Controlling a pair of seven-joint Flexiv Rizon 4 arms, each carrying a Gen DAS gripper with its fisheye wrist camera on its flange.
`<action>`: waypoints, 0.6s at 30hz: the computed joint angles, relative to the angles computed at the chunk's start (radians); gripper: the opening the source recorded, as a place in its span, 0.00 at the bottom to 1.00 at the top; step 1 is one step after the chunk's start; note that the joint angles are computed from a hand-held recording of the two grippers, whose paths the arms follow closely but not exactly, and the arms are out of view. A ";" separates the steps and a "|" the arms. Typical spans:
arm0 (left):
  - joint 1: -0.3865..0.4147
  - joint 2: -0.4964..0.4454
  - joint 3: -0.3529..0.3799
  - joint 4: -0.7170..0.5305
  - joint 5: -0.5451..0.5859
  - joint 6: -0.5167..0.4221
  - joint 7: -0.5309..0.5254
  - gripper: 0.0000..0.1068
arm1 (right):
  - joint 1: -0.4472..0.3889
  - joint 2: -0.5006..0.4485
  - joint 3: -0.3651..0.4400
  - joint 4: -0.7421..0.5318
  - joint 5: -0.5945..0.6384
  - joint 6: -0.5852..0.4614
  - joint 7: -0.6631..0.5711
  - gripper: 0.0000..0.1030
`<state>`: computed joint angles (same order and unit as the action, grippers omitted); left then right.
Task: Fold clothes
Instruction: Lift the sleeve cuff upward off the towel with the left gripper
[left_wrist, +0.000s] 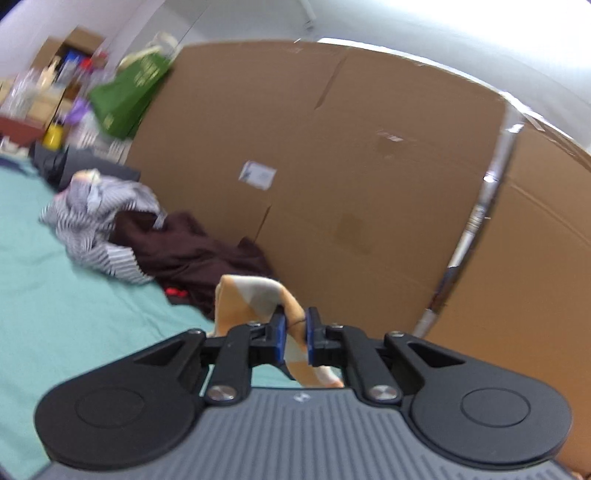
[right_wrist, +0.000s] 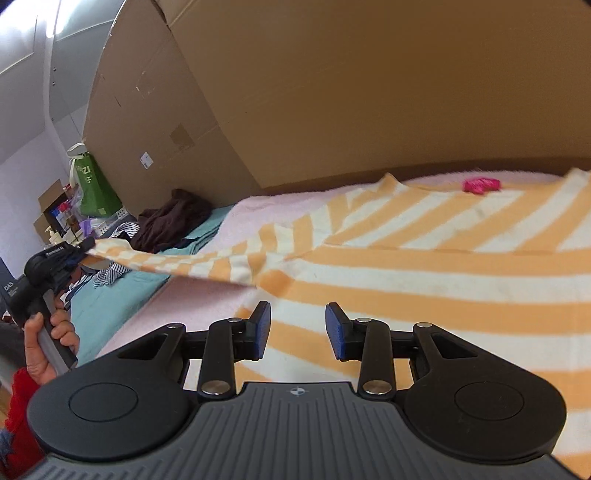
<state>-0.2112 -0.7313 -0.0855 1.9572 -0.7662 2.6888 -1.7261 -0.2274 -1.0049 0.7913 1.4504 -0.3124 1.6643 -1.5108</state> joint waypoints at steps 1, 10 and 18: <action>0.017 0.003 -0.001 0.005 0.019 -0.001 -0.028 0.03 | 0.021 -0.023 0.001 -0.049 -0.012 -0.022 -0.003 0.35; -0.003 0.009 -0.003 0.060 -0.028 -0.183 0.013 0.03 | 0.219 -0.156 -0.073 -0.404 0.025 -0.238 -0.049 0.29; 0.185 0.030 -0.059 0.157 0.262 -0.263 -0.423 0.05 | 0.287 -0.181 -0.126 -0.528 0.094 -0.216 -0.121 0.26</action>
